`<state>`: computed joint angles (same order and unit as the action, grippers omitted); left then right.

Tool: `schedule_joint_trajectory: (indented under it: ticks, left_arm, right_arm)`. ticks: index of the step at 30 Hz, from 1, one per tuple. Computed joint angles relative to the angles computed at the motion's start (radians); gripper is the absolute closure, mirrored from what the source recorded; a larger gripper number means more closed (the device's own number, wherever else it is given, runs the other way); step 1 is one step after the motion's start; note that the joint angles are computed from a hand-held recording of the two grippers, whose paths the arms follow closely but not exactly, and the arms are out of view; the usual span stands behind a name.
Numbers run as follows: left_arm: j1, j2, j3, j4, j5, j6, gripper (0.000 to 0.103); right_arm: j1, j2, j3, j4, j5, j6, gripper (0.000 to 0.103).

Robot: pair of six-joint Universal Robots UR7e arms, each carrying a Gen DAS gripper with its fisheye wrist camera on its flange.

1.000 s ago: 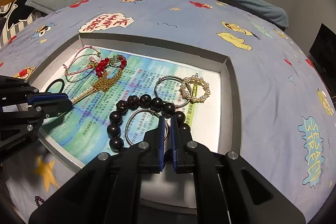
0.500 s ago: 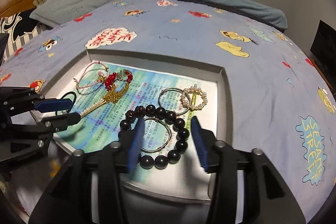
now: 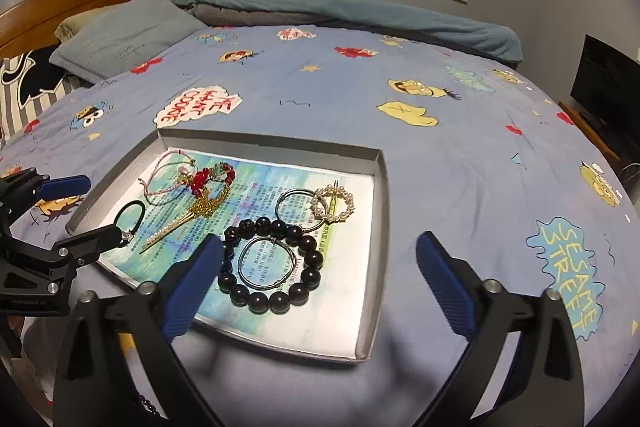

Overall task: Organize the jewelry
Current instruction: 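Move both tools back to the last two bracelets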

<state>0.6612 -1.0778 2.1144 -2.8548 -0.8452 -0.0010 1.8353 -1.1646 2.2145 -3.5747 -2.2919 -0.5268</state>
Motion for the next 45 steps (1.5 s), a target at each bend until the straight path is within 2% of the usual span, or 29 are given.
schedule_joint_trajectory:
  ticks: [9,11,20,25,29,36,42,45]
  left_arm:
    - [-0.029,-0.029,0.012,0.033,0.039,-0.06,0.015]
    - [-0.044,-0.04,0.017,0.052,0.069,-0.076,0.015]
    - [-0.111,-0.141,0.088,0.068,0.106,-0.116,0.014]
    - [-0.151,-0.202,0.15,0.087,0.124,-0.14,0.013]
    - [-0.172,-0.246,0.201,0.1,0.116,-0.164,0.013]
    - [-0.207,-0.284,0.29,0.103,0.098,-0.222,0.013]
    - [-0.213,-0.25,0.357,0.02,0.062,-0.241,0.013]
    - [-0.203,-0.215,0.373,-0.016,0.04,-0.247,0.013]
  right_arm:
    - [0.044,-0.025,0.027,-0.02,-0.033,-0.018,0.006]
    - [0.054,-0.038,0.041,-0.028,-0.041,-0.019,0.006]
    - [0.13,-0.097,0.095,-0.041,-0.115,-0.023,0.006]
    - [0.158,-0.144,0.152,-0.03,-0.116,0.015,0.006]
    - [0.161,-0.186,0.204,-0.001,-0.095,0.08,0.006]
    - [0.141,-0.195,0.286,-0.06,-0.084,0.103,0.006]
    - [0.095,-0.182,0.345,-0.092,-0.084,0.109,0.006]
    - [0.061,-0.188,0.376,-0.108,-0.059,0.118,0.006]
